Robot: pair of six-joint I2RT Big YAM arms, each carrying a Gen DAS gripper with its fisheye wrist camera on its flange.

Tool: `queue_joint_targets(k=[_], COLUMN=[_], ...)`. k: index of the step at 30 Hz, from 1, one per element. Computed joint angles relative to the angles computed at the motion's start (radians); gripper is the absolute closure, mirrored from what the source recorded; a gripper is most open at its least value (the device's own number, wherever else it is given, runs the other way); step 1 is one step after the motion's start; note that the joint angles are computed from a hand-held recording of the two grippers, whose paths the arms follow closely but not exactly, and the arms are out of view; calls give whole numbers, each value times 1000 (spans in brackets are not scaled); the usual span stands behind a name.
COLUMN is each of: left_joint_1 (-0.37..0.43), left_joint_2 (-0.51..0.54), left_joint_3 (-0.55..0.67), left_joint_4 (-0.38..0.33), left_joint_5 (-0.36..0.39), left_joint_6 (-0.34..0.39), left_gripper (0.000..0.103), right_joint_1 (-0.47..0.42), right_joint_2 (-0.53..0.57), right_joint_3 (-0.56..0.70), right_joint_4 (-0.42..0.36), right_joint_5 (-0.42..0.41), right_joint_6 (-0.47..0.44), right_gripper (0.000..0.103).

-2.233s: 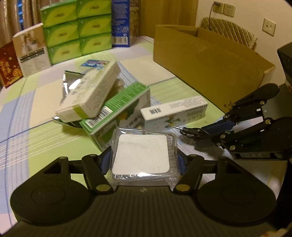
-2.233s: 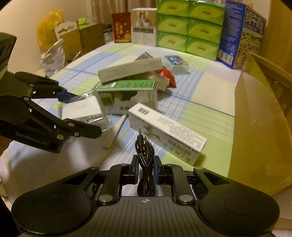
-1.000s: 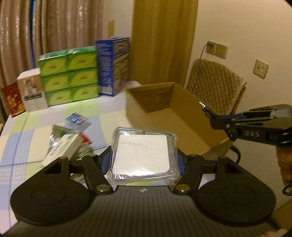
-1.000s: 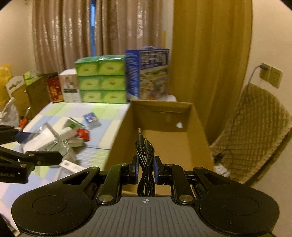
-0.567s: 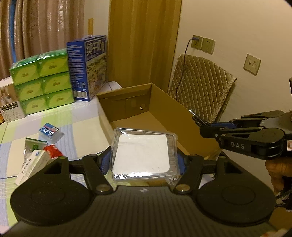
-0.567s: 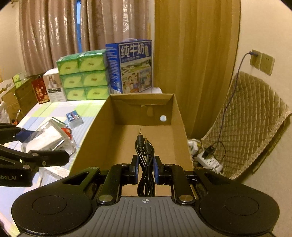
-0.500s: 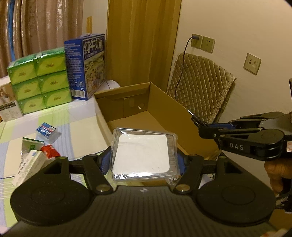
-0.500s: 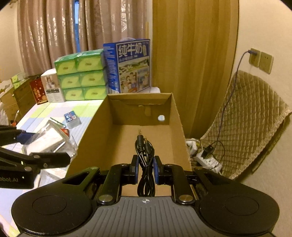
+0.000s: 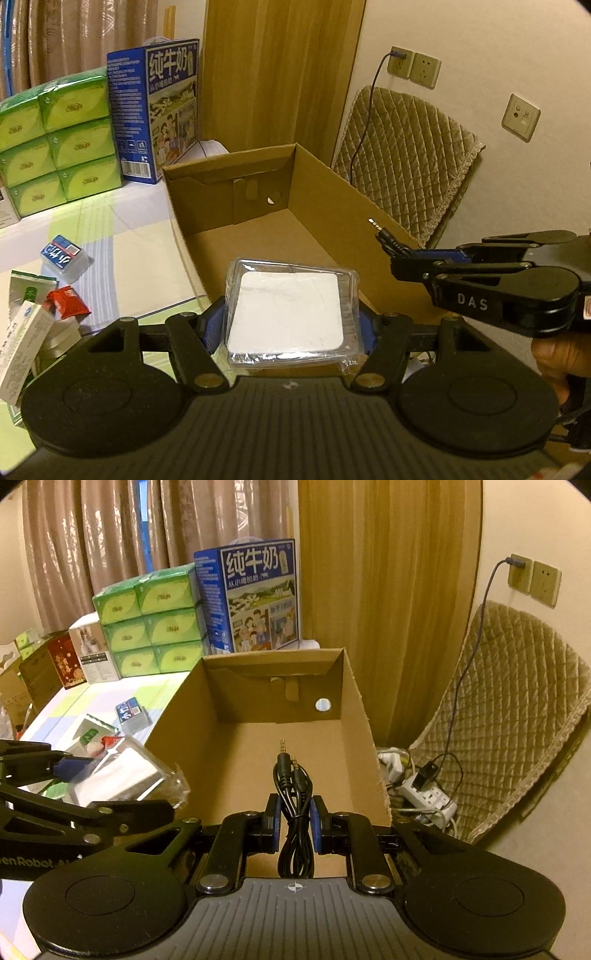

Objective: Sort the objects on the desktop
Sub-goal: 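Open the left gripper over the box while the right gripper releases the cable inside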

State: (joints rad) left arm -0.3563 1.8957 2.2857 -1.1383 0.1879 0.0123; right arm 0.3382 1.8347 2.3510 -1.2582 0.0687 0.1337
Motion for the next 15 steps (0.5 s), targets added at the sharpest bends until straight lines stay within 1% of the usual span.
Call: queue_joint_targets(k=[8,11,13,15], left_joint_1=[-7,-7,-7,-5], left_joint_2=[59,73,77,67], left_joint_3=[65,78,83,67], left_joint_4=[-20,-16,-15,3], left_joint_5=[12,23,16,12], left_joint_6=[2,1,3,6], left_gripper=[39,37,36,36], right_joint_1=[-11,-13,-14,-14], right_joint_2=[26,24,24,24], right_joint_3=[28,23,21,21], right_joint_4=[-12,-11,-11,-12], right_joint_5=[-6,-8,-12,-17], right_joint_6=[1,1,5,8], right_gripper=[90,90,90,90])
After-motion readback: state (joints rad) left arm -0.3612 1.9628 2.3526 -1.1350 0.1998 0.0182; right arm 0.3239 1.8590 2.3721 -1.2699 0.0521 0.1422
